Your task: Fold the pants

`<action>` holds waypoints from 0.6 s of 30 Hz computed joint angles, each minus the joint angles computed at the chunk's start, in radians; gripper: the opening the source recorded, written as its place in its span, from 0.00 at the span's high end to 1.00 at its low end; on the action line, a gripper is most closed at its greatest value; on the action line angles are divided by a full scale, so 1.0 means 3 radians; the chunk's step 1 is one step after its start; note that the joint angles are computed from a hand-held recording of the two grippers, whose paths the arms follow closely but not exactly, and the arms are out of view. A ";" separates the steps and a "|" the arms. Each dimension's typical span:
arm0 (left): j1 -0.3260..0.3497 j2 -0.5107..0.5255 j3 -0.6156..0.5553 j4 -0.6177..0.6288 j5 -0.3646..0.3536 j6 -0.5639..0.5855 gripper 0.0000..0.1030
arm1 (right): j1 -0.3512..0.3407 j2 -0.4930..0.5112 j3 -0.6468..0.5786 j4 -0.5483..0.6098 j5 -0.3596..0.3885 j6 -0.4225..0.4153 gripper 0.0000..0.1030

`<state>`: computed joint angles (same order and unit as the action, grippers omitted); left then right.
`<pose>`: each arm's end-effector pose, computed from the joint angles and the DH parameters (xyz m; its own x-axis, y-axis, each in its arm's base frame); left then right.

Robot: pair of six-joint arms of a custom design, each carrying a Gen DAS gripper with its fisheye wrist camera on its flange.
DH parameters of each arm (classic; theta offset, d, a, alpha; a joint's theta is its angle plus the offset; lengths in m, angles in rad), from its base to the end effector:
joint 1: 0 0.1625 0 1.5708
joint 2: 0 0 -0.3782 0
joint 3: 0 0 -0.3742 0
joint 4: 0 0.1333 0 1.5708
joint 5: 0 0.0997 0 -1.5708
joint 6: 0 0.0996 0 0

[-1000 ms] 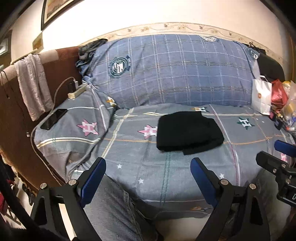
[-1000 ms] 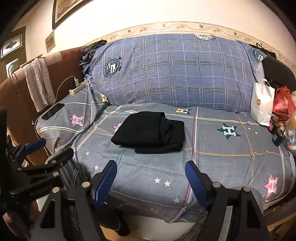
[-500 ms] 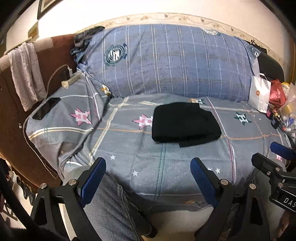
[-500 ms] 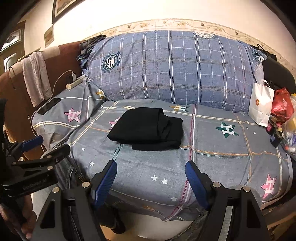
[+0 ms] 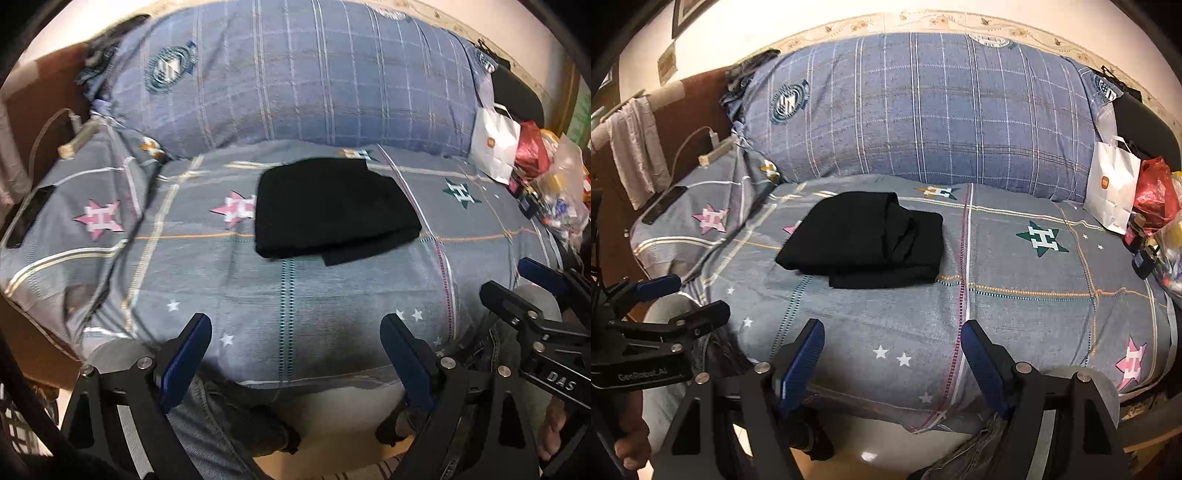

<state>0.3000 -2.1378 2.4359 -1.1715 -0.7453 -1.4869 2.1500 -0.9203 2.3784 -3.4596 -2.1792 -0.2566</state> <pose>-0.1182 -0.2527 0.2558 -0.7087 -0.1597 -0.6872 0.3109 0.8036 -0.5075 0.2806 -0.2895 0.0590 -0.6644 -0.4343 0.6083 -0.6885 0.6723 -0.2720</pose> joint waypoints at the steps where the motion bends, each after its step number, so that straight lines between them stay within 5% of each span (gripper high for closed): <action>1: 0.0102 0.0038 0.0011 -0.0139 0.0023 0.0139 0.10 | -0.0008 0.0031 -0.0038 0.0037 -0.0040 0.0013 0.23; 14: 0.1122 0.0597 0.0049 -0.1819 0.0278 0.1580 0.10 | -0.0305 0.0483 -0.0573 0.0335 -0.0186 -0.0062 0.23; 18: 0.1287 0.0773 0.0015 -0.2177 0.0287 0.1861 0.10 | -0.0368 0.0591 -0.0740 0.0421 -0.0224 -0.0094 0.23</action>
